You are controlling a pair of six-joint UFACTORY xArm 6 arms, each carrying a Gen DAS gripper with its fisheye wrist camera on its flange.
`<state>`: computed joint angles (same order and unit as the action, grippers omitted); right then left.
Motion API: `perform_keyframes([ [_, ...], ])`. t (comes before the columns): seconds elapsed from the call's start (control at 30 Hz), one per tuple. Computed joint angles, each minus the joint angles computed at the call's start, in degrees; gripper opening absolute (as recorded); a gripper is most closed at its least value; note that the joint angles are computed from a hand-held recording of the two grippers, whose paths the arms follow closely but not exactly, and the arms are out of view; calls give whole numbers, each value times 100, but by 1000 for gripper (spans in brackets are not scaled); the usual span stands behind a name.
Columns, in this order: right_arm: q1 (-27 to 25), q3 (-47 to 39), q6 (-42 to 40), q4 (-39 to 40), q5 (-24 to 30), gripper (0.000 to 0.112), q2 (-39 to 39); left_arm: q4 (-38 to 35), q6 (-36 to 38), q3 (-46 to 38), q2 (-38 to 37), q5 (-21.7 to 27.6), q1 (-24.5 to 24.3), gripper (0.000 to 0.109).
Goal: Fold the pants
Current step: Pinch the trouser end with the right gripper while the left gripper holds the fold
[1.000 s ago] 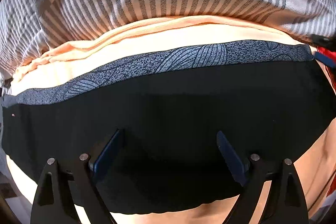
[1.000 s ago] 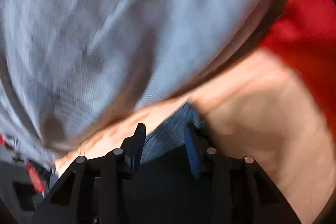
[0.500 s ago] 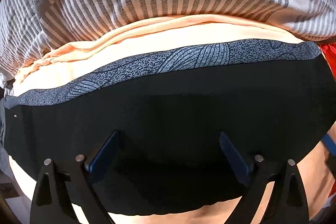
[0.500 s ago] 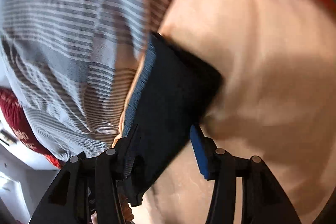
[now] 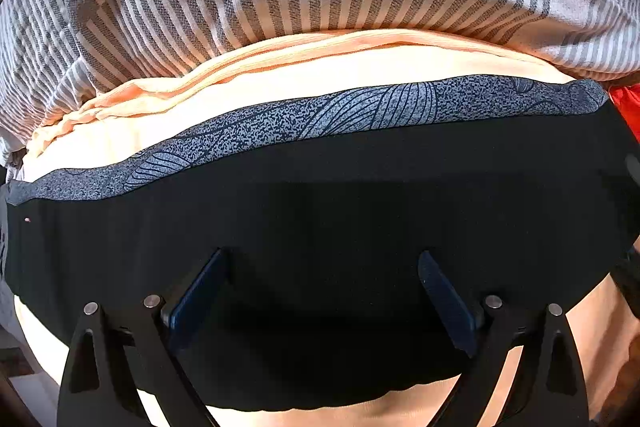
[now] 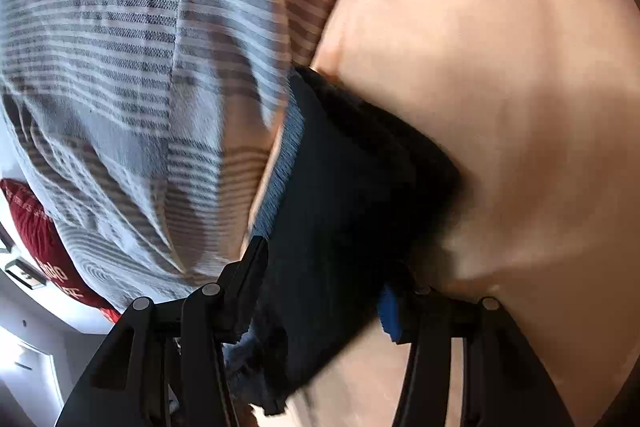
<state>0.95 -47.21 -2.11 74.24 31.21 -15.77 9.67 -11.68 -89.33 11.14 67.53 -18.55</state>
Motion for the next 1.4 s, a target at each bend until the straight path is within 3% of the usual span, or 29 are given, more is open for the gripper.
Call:
perform_keyframes([
  [0.07,-16,-213,-115,197,178,54,218,-86,-35,-263,82,85,44,97],
  [0.1,-48,-261,-123,230,296,48,258,-104,-101,-343,91,-41,73,97],
  [0.13,-90,-312,-84,203,453,29,299,-95,-169,-491,159,-150,97,97],
  [0.17,-149,-347,-28,176,641,18,327,-91,-214,-655,260,-196,115,97],
  [0.2,-176,-344,-24,207,704,14,316,-85,-261,-858,406,-221,132,97],
  [0.3,-170,-396,94,48,789,14,271,174,-508,-1568,1020,-35,121,97],
  [0.4,-130,-591,104,-85,860,14,281,559,-609,-1694,1370,117,57,98],
  [0.5,-13,-835,36,-253,890,14,278,736,-632,-1113,1139,-507,81,103],
  [0.63,263,-1175,249,-887,819,14,238,358,-310,-1078,918,-263,237,103],
  [0.77,676,-1607,826,-1996,746,14,255,190,57,-169,54,-542,542,103],
  [0.87,1092,-2110,1363,-3147,767,14,445,-121,366,217,-390,-457,931,103],
  [1.1,2254,-3803,2814,-5907,1200,14,1568,-301,909,560,-792,-329,1851,103],
  [1.23,3028,-5317,3389,-7271,2013,14,2752,-476,1216,613,-895,-355,2411,103],
  [1.4,3963,-8224,3492,-8459,3956,15,4959,-640,1627,404,-774,-416,3125,103],
])
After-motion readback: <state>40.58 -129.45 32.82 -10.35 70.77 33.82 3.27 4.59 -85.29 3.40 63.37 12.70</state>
